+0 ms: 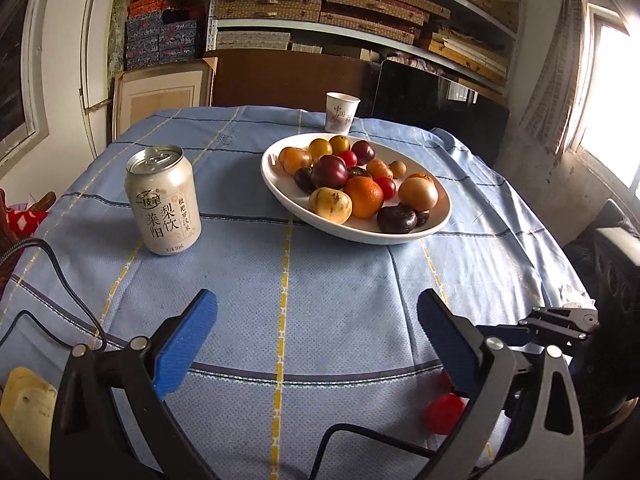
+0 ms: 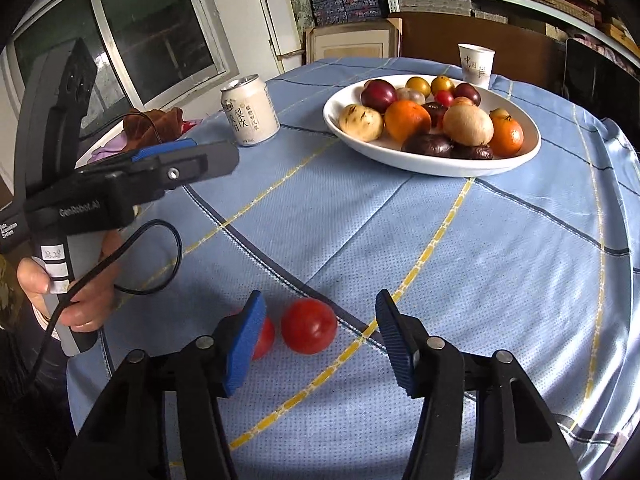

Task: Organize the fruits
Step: 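Grasp a red tomato with the right tool while the left tool moves toward another tomato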

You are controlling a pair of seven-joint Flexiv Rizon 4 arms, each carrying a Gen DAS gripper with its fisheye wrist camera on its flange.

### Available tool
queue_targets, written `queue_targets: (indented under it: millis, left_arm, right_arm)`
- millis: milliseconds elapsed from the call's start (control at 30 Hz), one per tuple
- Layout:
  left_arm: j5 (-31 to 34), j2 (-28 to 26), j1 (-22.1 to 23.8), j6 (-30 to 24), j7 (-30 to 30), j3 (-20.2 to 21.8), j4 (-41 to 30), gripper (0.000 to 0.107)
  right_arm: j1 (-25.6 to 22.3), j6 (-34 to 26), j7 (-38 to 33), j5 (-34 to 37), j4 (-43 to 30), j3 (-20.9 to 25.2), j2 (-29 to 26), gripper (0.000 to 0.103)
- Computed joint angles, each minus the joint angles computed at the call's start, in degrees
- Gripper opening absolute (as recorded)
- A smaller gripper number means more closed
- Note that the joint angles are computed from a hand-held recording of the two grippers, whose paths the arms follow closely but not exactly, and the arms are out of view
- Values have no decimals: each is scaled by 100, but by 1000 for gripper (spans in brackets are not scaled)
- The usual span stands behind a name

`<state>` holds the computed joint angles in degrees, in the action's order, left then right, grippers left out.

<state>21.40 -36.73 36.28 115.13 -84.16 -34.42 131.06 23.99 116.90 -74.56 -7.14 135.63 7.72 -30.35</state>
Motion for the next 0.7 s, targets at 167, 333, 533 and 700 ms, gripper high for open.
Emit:
queue_targets:
  millis: [167, 333, 533, 700]
  left_arm:
    - [27, -32, 159, -38, -20, -155, 25, 98]
    - [41, -39, 200, -20, 2, -200, 51, 98]
    - [60, -42, 217, 23, -18, -205, 72, 98]
    - [72, -44, 248, 21, -63, -228, 69, 98]
  right_arm:
    - [-148, -77, 92, -89, -39, 79, -34, 52]
    - [-284, -110, 165, -226, -65, 162, -69, 50]
    - [-760, -159, 398, -676, -110, 494, -165, 44]
    - [-1438, -201, 777, -1310, -168, 948, -327, 35]
